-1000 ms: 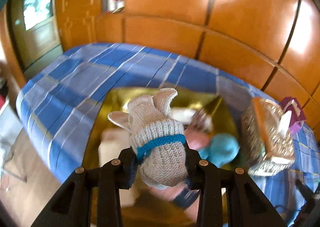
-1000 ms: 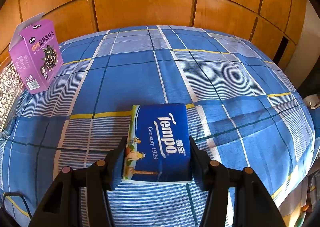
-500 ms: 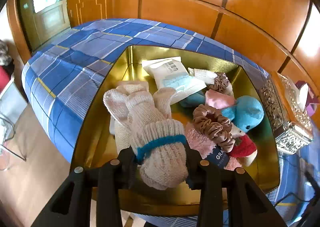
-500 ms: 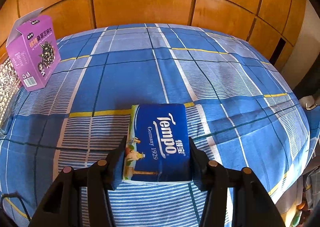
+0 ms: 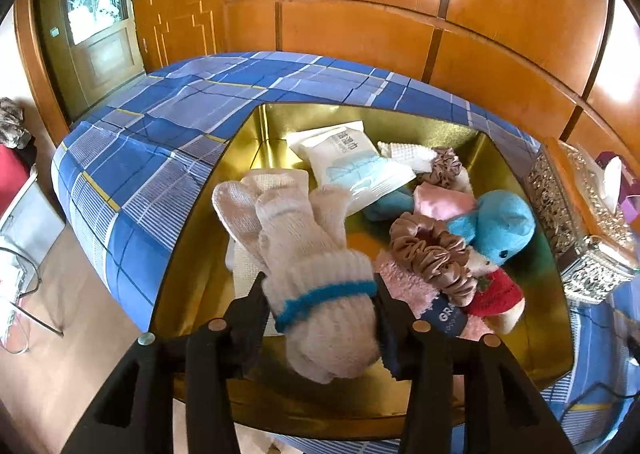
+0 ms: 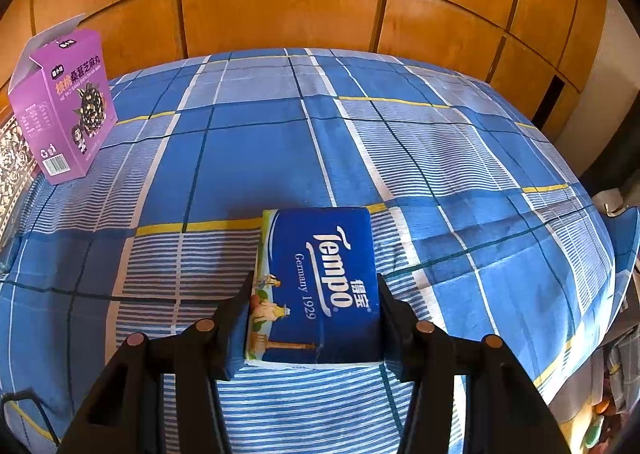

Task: Organize soft objects
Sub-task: 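Lower the knit glove into the gold tray and open the left tool, then lift the Tempo tissue pack off the bed with the right tool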

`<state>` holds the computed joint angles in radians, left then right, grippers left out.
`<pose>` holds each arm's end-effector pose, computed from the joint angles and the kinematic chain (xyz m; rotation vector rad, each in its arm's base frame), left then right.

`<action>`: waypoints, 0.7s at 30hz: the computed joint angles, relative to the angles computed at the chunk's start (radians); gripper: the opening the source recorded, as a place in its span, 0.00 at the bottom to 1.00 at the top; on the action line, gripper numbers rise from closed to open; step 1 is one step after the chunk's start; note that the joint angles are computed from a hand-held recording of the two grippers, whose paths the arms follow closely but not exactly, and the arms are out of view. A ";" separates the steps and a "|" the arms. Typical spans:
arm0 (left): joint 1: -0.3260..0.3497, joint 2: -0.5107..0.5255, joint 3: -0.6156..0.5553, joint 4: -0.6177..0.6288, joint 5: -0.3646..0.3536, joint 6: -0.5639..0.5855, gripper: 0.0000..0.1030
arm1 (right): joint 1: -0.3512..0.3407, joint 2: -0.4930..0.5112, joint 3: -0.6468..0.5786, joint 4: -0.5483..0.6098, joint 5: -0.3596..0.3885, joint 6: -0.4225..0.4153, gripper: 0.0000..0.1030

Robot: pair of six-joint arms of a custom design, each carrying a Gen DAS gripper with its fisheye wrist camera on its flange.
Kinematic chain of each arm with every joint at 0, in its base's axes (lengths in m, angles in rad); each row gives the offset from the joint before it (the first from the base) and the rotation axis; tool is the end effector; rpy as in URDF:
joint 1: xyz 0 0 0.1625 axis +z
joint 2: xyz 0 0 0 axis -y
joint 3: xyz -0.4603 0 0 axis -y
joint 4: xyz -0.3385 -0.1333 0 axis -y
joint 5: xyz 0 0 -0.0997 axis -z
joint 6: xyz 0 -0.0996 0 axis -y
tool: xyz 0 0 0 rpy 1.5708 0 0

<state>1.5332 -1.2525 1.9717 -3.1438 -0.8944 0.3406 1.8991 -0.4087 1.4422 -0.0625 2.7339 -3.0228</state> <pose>0.1759 -0.5298 0.4008 0.0684 2.2434 -0.8789 0.2123 -0.4935 -0.0342 -0.1920 -1.9987 0.8801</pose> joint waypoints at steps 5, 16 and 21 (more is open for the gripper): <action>-0.013 -0.009 0.011 -0.028 -0.004 0.019 0.52 | 0.004 0.005 -0.005 0.002 0.010 0.016 0.51; -0.036 -0.021 0.026 -0.082 -0.006 0.060 0.57 | -0.016 0.011 -0.087 0.185 -0.044 0.112 0.51; -0.040 -0.024 0.028 -0.090 -0.011 0.076 0.57 | -0.025 0.022 -0.136 0.245 -0.058 0.133 0.51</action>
